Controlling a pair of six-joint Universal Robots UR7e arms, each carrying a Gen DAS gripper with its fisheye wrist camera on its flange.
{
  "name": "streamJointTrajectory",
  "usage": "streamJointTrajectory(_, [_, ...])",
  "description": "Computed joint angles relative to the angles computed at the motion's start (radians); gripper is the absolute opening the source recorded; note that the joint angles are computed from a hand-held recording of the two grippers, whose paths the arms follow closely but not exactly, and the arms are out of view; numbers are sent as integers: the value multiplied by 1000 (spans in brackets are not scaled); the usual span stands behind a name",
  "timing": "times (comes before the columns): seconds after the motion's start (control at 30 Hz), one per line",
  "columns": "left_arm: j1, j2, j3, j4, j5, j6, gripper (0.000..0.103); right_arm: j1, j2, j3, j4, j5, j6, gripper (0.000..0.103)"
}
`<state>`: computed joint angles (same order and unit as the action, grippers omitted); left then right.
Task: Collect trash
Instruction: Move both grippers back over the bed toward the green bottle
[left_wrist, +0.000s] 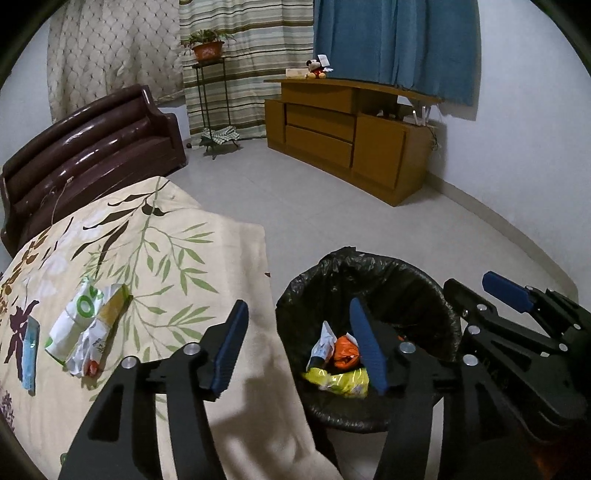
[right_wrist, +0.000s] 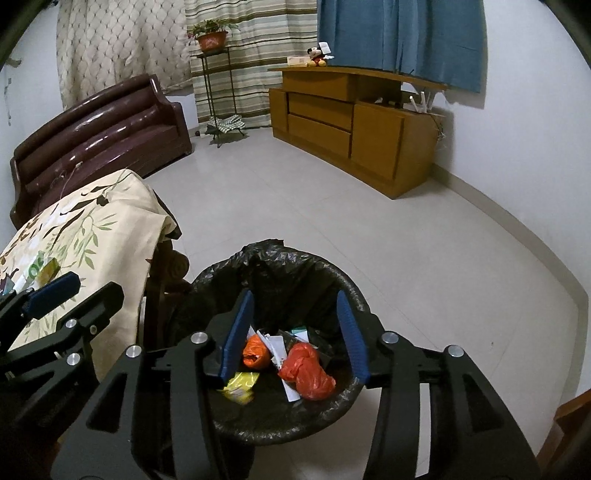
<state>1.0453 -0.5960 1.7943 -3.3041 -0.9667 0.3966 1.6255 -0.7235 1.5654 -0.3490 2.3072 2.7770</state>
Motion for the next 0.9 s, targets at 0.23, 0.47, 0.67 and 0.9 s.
streamJointTrajectory(0.23, [5,-58,50,-20,-1,-1,65,20,1,9,7,-4,6,53])
streamJointTrajectory(0.47, [20,-142,132,-53,24,0,68,55,16,9,37,-18,20,53])
streamJointTrajectory(0.67, [37,-214,205,-84,52,4,68,96,37,6,63,-25,31,54])
streamJointTrajectory(0.9, [67,-276,261,-99,80,1,68,143,70,-7,84,-17,33,54])
